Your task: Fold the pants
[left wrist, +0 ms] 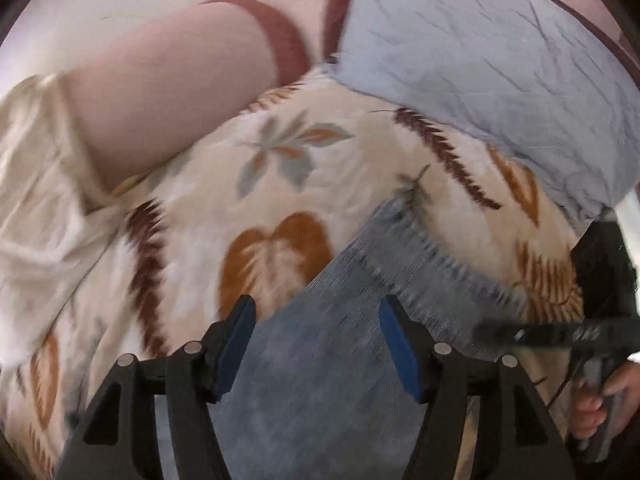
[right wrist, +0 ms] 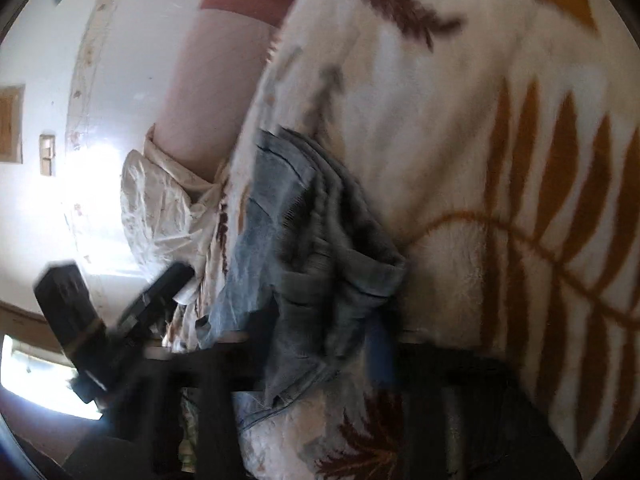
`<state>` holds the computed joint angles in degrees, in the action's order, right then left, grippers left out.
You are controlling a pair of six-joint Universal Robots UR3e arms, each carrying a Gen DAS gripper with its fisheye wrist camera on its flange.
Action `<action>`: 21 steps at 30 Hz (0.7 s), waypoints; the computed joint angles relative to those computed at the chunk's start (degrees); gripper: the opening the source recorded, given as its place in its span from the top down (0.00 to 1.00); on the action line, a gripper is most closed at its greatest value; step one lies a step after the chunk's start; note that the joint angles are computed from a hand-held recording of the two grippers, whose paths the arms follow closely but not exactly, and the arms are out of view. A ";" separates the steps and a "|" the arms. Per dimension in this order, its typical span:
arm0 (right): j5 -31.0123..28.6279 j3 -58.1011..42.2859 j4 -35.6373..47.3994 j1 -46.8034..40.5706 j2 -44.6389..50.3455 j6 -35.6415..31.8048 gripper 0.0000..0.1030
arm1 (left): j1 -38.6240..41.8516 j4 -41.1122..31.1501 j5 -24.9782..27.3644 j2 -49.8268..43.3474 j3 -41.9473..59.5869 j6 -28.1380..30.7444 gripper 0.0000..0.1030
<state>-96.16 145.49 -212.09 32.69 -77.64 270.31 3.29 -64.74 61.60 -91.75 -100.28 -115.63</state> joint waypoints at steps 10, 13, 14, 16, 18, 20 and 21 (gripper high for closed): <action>-2.82 1.61 -7.75 2.27 4.80 1.80 0.87 | -11.28 -8.48 1.80 -14.90 15.54 2.14 0.36; -1.32 2.92 -10.75 1.38 5.96 0.93 0.88 | -12.98 -11.31 2.58 -17.74 19.05 3.92 0.36; -0.94 3.22 -11.20 1.12 6.06 0.51 0.89 | -13.44 -12.21 2.65 -18.58 20.21 4.39 0.36; -0.71 3.81 -11.81 0.98 6.11 -0.21 0.89 | -14.47 -13.53 3.01 -20.74 22.98 4.58 0.36; -0.64 4.12 -11.89 0.91 6.02 -0.78 0.89 | -15.52 -15.89 3.44 -23.71 27.02 3.88 0.37; -0.51 4.08 -11.07 0.78 5.50 -1.56 0.89 | -16.85 -18.04 4.68 -26.60 30.57 3.62 0.46; -0.42 4.02 -10.82 0.73 5.36 -1.76 0.89 | -17.41 -18.79 5.30 -27.63 31.71 3.73 0.47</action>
